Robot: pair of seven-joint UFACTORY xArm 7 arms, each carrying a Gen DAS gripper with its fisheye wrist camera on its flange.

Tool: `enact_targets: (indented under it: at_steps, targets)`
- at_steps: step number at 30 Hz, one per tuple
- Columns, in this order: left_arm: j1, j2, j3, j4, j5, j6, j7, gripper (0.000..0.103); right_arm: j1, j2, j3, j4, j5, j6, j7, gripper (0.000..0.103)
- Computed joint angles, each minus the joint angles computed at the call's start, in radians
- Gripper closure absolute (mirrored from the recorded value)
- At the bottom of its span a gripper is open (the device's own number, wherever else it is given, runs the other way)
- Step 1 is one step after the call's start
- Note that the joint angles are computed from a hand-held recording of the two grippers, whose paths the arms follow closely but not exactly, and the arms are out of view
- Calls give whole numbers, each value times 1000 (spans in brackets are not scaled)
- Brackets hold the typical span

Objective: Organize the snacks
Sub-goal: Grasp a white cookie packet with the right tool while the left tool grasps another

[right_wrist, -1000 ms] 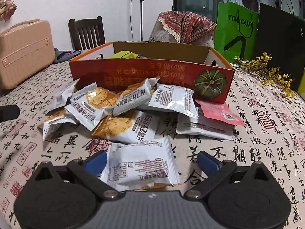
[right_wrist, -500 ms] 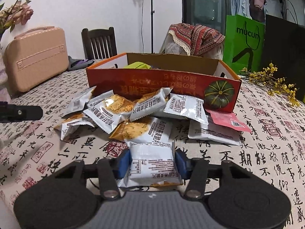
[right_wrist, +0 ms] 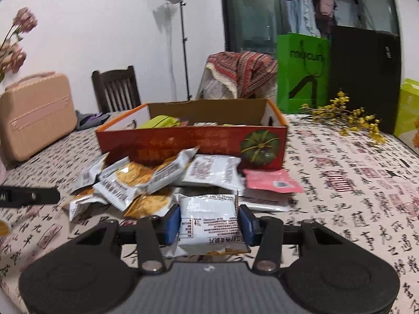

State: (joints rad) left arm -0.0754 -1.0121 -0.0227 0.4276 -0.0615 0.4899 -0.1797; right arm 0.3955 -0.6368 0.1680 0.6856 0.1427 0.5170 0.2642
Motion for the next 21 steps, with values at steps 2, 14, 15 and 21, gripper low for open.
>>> enact_targets:
  at_steps: [2,14,15,21]
  targets:
    - [-12,26,7,16,-1,7,12,0,-13,-10,-2,-7,-6,1,8,57]
    - [-35,190,-21,110,19,17,63,0,-57,-53,-11,-47,-23,-11,58,57]
    - [-34,202,-23,115,21,18,63,0,-58,-54,-12,-49,-23,-11,60,57]
    - [-8,279,-48,148,43,23,35,0,-58,-64,-21,-59,-22,-10,60,57]
